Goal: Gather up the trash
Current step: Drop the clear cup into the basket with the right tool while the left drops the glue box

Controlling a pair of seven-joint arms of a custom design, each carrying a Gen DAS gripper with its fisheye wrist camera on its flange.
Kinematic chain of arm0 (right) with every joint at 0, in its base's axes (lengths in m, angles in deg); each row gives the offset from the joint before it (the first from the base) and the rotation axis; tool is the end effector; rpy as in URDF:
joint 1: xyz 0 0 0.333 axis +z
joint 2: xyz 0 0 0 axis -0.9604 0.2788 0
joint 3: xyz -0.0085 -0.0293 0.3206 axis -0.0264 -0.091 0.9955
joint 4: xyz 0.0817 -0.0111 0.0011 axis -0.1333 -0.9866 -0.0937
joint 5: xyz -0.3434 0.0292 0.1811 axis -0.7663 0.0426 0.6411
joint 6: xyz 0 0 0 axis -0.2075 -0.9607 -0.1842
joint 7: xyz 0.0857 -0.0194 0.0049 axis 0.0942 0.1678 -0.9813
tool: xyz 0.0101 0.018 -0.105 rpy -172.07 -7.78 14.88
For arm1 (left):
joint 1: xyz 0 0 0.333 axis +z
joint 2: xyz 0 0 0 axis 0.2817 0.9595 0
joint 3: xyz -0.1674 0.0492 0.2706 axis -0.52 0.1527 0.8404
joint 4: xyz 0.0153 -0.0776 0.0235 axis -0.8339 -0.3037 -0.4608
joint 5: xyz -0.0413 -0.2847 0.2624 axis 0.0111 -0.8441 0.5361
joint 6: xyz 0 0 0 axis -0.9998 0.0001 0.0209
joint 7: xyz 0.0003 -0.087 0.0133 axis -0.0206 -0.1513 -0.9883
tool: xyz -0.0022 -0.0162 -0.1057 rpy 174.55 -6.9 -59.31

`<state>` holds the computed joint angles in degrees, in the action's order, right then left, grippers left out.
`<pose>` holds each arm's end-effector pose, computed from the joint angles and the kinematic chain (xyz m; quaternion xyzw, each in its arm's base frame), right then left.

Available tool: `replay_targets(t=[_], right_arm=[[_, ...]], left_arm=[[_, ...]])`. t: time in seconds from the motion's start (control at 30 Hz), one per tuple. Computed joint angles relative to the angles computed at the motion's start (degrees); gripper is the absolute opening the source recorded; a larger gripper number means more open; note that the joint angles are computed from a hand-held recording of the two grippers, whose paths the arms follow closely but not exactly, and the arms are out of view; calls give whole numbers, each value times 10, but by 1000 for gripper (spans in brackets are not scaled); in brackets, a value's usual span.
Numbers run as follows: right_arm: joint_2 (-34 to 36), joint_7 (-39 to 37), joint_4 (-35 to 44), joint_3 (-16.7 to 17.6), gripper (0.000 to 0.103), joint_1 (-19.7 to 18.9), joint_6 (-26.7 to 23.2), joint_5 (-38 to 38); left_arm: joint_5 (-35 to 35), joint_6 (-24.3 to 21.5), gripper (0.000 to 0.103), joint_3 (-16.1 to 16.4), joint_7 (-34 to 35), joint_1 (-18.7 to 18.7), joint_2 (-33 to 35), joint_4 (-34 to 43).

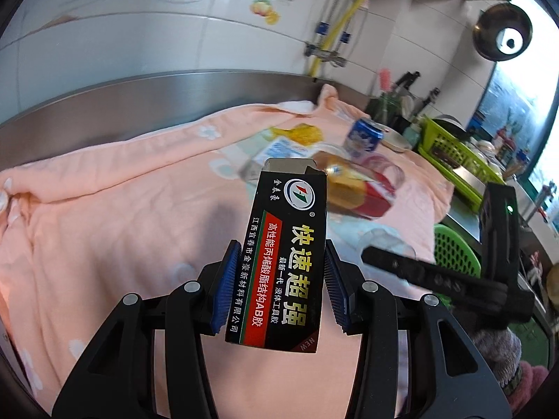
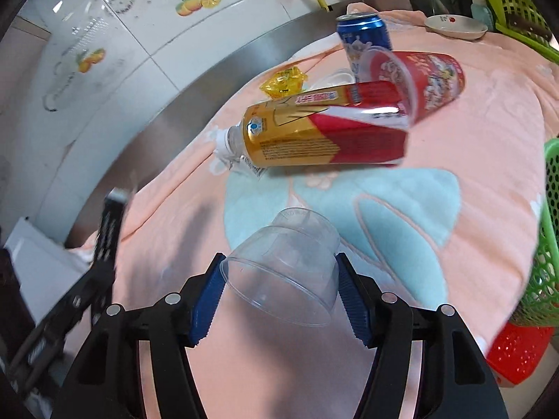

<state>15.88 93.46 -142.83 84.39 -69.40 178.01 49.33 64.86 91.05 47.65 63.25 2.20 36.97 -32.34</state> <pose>0.6510 0.0943 0.5736 -0.7053 0.5899 0.0122 0.3930 0.5648 -0.2783 0.6012 -0.6850 0.5769 -0.3894 0.2152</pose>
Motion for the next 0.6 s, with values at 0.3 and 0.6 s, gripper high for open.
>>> replay_targets(t=[0.3,0.6], right_arm=[[-58,-53,-62,-45,61,-44,6,29],[0,9,-20,-86,61,-109,26,-98]], left_arm=[[-64,-19,46,-16,107,-44,92,123],[-146,-91,46,-21,242,-103,231,326]])
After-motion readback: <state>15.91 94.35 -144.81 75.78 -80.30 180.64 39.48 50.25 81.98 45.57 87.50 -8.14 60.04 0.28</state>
